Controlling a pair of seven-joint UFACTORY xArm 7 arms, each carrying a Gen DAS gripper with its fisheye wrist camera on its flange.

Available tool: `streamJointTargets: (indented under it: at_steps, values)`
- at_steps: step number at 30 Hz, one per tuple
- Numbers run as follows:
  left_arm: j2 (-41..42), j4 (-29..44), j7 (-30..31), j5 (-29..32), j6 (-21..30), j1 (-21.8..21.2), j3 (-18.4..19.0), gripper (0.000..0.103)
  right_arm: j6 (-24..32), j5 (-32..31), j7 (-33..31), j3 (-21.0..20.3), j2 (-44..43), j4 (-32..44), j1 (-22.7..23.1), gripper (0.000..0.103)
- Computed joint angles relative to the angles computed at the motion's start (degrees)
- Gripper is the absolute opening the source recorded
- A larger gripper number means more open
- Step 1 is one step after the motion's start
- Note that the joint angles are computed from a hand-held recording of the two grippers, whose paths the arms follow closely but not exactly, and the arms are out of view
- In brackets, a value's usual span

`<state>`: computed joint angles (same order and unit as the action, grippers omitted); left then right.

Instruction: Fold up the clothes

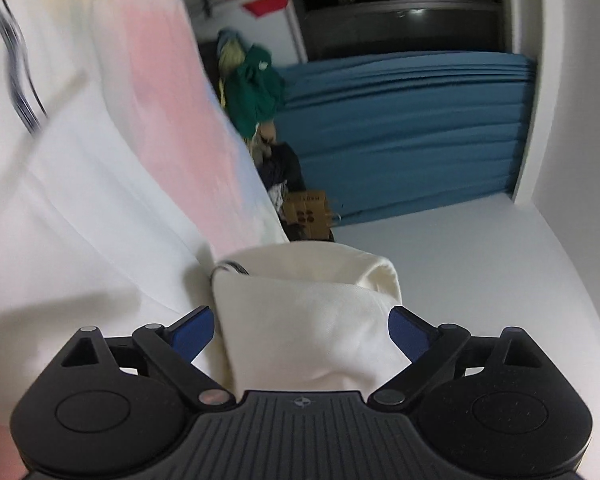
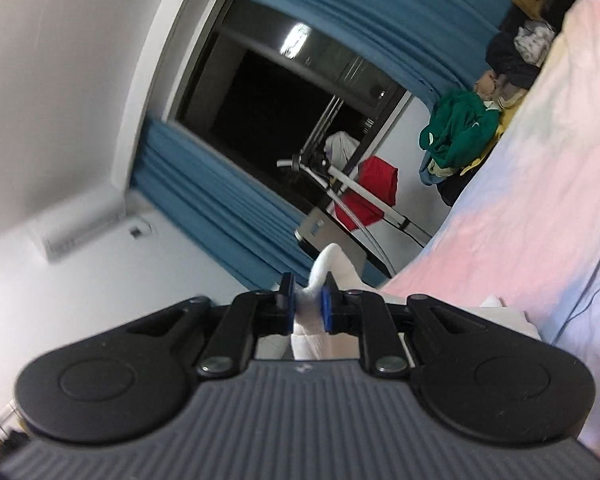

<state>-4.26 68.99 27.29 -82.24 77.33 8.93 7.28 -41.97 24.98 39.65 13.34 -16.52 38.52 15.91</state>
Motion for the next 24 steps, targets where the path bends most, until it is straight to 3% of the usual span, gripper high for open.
streamJointTargets:
  at_steps: [4, 7, 13, 15, 17, 20, 24]
  values:
    - [2.5, 3.2, 1.3, -1.4, -5.0, -2.8, -3.0, 0.095, 0.0, -12.3, 11.3, -7.4, -0.7, -3.8, 2.2, 0.016]
    - [4.0, 8.8, 5.8, 5.9, -10.0, -4.5, -5.0, 0.095, 0.4, -23.6, 18.8, -12.1, -0.5, -4.8, 2.6, 0.016]
    - [5.7, 16.3, 9.4, 27.0, -17.9, -8.0, -7.9, 0.095, -0.6, -31.5, 22.8, -12.2, 1.8, -2.8, 0.7, 0.016]
    - [8.2, 19.7, 5.0, 33.2, -18.4, -9.0, -8.6, 0.094, -0.9, -34.0, 23.2, -12.1, 2.2, -2.2, 0.2, 0.016]
    - [10.8, 22.8, 1.5, 37.9, -17.7, -9.4, -9.1, 0.086, -0.9, -36.8, 23.2, -12.1, 2.2, -1.5, -0.2, 0.016]
    - [14.6, 27.8, -2.8, 46.6, -18.2, -10.0, -9.7, 0.087, -0.4, -37.9, 20.0, -10.7, 1.6, -0.9, -0.7, 0.016]
    - [17.9, 33.5, -1.3, 54.4, -20.3, -9.3, -10.3, 0.087, 0.5, -40.5, 17.5, -10.5, 1.1, 0.2, -0.2, 0.016]
